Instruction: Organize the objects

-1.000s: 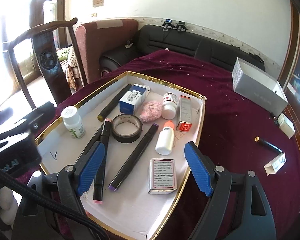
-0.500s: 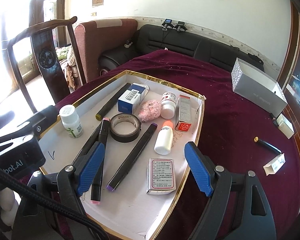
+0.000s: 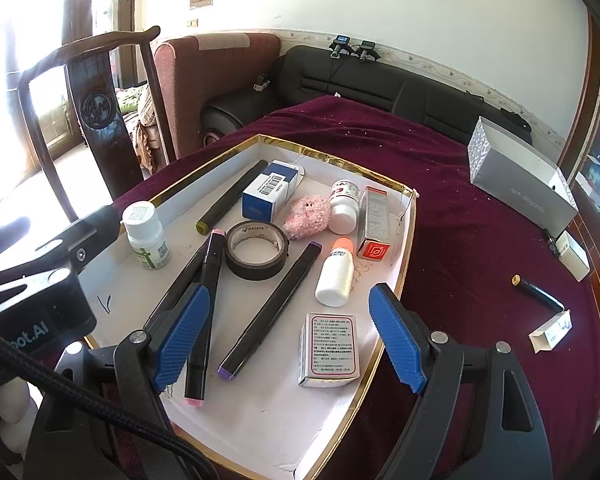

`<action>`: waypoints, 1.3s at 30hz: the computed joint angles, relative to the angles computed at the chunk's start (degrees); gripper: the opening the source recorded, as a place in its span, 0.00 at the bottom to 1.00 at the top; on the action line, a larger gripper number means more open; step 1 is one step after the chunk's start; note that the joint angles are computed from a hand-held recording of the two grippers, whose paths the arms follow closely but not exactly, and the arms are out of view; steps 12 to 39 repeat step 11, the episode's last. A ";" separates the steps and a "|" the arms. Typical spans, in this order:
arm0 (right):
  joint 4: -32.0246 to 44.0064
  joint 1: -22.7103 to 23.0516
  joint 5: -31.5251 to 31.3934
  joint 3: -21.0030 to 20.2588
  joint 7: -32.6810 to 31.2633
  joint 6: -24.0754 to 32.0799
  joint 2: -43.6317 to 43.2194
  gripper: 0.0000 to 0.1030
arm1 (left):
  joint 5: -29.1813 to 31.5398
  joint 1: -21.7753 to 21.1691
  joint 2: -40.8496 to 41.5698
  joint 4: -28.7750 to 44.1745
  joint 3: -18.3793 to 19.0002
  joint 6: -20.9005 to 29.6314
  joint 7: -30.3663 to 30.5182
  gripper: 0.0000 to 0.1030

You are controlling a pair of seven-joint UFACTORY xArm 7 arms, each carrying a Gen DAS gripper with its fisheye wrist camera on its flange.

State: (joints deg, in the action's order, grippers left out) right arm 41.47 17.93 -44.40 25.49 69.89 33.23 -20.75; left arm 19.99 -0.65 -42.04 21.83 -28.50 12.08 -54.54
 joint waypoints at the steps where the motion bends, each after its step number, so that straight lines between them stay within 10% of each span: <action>1: -0.01 0.03 0.07 -0.06 0.02 0.00 -0.04 0.81 | -0.01 0.04 0.02 0.11 -0.01 0.13 -0.04 0.98; 39: -0.44 -0.19 0.90 -0.32 0.04 -0.46 -0.55 0.81 | 0.84 -0.14 0.60 1.17 -0.38 2.72 -1.23 0.98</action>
